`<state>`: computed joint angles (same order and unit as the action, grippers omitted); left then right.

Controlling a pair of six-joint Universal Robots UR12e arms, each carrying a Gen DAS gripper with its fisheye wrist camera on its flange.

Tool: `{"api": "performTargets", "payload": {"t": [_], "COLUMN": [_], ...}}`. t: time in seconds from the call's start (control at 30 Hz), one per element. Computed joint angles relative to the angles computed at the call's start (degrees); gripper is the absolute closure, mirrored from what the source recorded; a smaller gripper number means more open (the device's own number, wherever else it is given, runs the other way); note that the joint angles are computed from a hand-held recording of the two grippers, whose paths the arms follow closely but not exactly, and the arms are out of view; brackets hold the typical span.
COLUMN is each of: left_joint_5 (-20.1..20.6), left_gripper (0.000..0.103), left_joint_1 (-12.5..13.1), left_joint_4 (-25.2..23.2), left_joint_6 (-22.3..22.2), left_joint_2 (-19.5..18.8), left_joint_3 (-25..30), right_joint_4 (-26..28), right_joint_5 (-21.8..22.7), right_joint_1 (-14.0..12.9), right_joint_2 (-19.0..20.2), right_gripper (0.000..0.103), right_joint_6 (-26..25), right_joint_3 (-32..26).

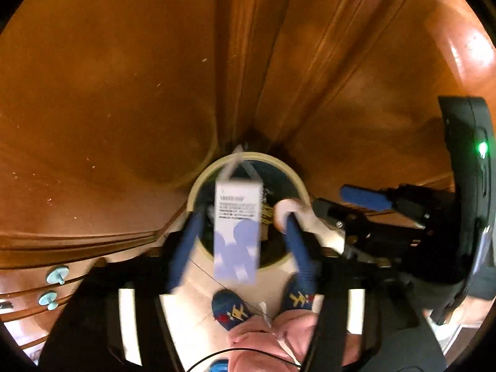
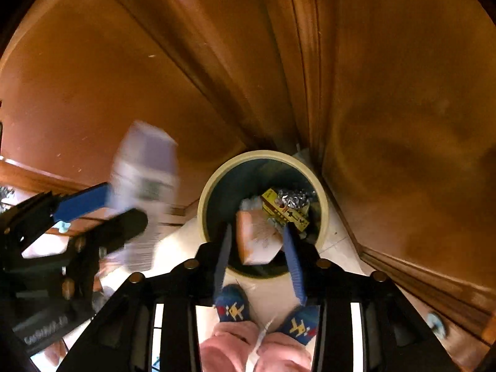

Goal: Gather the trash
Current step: 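Open both tools to drop the carton and wrapper into the bin, then raise both tools back up to the counter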

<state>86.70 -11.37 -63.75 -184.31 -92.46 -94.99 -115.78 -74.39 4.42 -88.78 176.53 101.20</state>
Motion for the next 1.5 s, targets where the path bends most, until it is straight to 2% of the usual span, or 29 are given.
{"api": "performTargets", "payload": {"t": [0.13, 0.37, 0.4, 0.57, 0.83, 1.0, 1.37, 1.5], "left_joint_5": [1.08, 1.88, 1.53, 1.07, 3.36, 4.58, 13.27, 17.14], "left_gripper": [0.03, 0.03, 0.03, 0.03, 0.03, 0.03, 0.029, 0.029], "left_joint_1": [-0.35, -1.07, 0.04, 1.42, 0.73, 0.45, -2.24, -3.34], "left_joint_4": [0.15, -1.21, -1.49, -4.21, -11.71, -13.89, -14.58, -13.08], "left_joint_6": [-0.56, -1.53, -0.47, 0.34, -2.72, -4.38, -6.02, -5.88], "left_joint_2": [-0.1, 0.09, 0.33, 2.09, 3.63, 4.32, 3.57, 3.02], "left_joint_3": [-0.4, 0.62, 0.68, 2.06, 9.42, 14.9, 27.06, 29.76], "right_joint_4": [-0.36, 1.69, 2.14, 4.45, 11.72, 14.53, 17.26, 15.35], "right_joint_5": [-0.58, -1.53, -1.59, -2.14, -2.25, -0.89, 3.76, 5.69], "right_joint_1": [0.58, 1.4, 1.45, 1.7, 1.64, 1.3, 0.35, 0.1], "right_joint_2": [1.33, 1.72, 1.54, 0.01, -2.49, -3.64, -3.85, -3.15], "right_gripper": [0.064, 0.062, 0.062, 0.062, 0.062, 0.062, 0.062, 0.061], "right_joint_6": [0.3, 1.36, 1.45, 2.06, 1.51, 0.36, -2.89, -3.78], "right_joint_3": [-0.86, -2.64, -2.95, -4.45, -10.71, -15.49, -27.46, -31.24]}}
